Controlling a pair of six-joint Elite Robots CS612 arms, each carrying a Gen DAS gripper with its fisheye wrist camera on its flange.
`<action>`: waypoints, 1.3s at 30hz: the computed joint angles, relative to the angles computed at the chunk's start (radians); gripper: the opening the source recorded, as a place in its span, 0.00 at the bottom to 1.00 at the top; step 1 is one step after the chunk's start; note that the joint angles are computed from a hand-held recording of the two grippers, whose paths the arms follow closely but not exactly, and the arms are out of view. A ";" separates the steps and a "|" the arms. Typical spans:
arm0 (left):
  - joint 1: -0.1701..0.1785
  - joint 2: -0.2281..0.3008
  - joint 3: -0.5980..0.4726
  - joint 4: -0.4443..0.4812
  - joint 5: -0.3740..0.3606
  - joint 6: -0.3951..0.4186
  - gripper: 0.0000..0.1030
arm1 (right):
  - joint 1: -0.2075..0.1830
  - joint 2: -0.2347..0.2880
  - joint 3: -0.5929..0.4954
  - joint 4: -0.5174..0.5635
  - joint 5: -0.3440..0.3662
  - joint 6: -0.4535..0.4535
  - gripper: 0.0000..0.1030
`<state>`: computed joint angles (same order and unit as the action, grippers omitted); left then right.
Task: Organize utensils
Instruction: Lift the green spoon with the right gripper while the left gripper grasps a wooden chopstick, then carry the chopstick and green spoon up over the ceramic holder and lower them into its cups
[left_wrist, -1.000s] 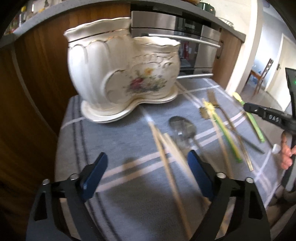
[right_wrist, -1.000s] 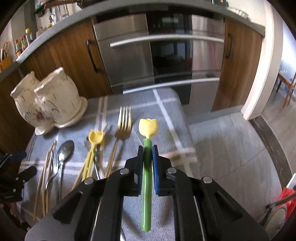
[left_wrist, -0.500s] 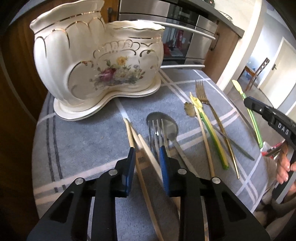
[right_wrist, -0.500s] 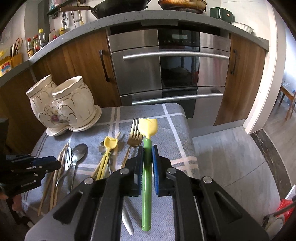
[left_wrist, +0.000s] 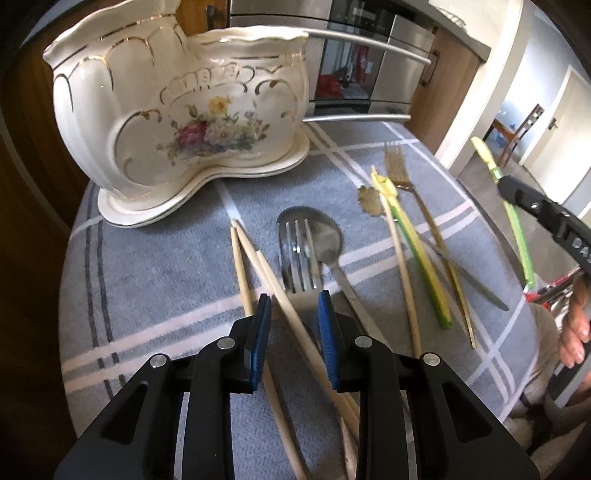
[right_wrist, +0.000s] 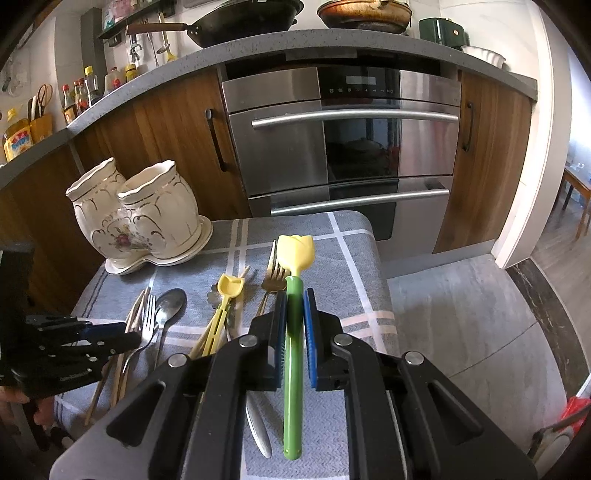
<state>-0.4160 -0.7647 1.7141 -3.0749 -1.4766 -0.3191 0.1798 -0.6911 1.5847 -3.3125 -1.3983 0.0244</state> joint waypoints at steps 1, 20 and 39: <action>-0.001 0.000 0.000 0.000 0.010 -0.002 0.16 | -0.001 -0.001 0.001 -0.002 0.003 -0.001 0.09; 0.017 -0.060 0.085 -0.220 -0.050 0.015 0.06 | -0.006 -0.009 0.001 -0.054 0.112 0.006 0.09; 0.087 -0.120 0.036 -0.458 -0.013 0.059 0.06 | 0.043 0.051 -0.229 -0.124 0.267 0.056 0.09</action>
<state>-0.3292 -0.8849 1.7500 -3.5329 -1.4896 -0.2601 0.2224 -0.6396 1.3558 -3.4368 -1.1310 0.0808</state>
